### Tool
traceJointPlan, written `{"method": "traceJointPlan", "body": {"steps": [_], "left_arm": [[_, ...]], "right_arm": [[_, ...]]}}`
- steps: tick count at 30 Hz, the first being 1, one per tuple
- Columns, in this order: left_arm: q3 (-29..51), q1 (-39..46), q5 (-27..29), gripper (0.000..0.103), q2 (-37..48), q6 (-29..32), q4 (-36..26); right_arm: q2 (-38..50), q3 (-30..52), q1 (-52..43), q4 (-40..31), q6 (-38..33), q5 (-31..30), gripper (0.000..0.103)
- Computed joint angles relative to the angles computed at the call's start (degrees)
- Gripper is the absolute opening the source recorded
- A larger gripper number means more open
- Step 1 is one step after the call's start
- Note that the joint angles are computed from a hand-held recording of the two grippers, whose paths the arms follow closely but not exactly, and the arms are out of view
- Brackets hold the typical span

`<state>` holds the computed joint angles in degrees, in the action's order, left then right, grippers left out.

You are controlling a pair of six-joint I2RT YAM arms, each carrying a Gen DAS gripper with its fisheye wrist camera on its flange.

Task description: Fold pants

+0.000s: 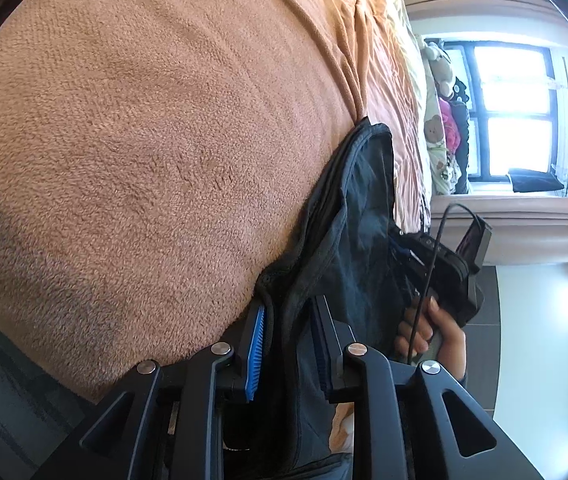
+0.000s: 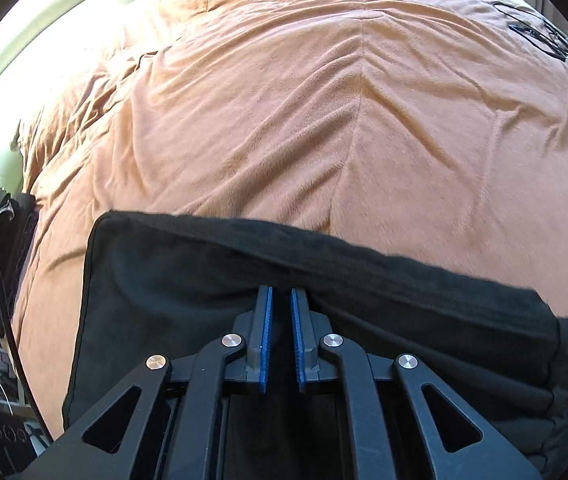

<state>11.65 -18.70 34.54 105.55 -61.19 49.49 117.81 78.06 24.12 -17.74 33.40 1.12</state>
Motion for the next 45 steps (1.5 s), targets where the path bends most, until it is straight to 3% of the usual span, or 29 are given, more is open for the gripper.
{"method": "traceJointPlan", "body": {"steps": [7,14,27,36,45], "left_arm": [[-0.68,0.19,-0.07,0.024,0.0,-0.06,0.77],[-0.35,-0.41,-1.1,0.009,-1.31,0.89,-1.29],[0.32,-1.83,-1.99,0.007,-12.07,2.23,-9.39],[3.29,-4.34,-3.15,0.007,-18.71,2.75,-16.3],[9.09,-9.66,-6.31,0.007,-22.92,2.77,-23.33]], "right_arm": [[2.77,4.29,-0.14,-1.12,0.72,0.78,0.007],[-8.34,-7.08,1.35,4.68,0.38,0.09,0.007],[-24.46,-29.76,7.29,14.53,4.92,-1.5,0.008],[-30.22,-39.76,13.05,20.75,11.48,1.66,0.008],[-30.93,-47.54,12.94,28.77,15.28,-3.08,0.008]]}}
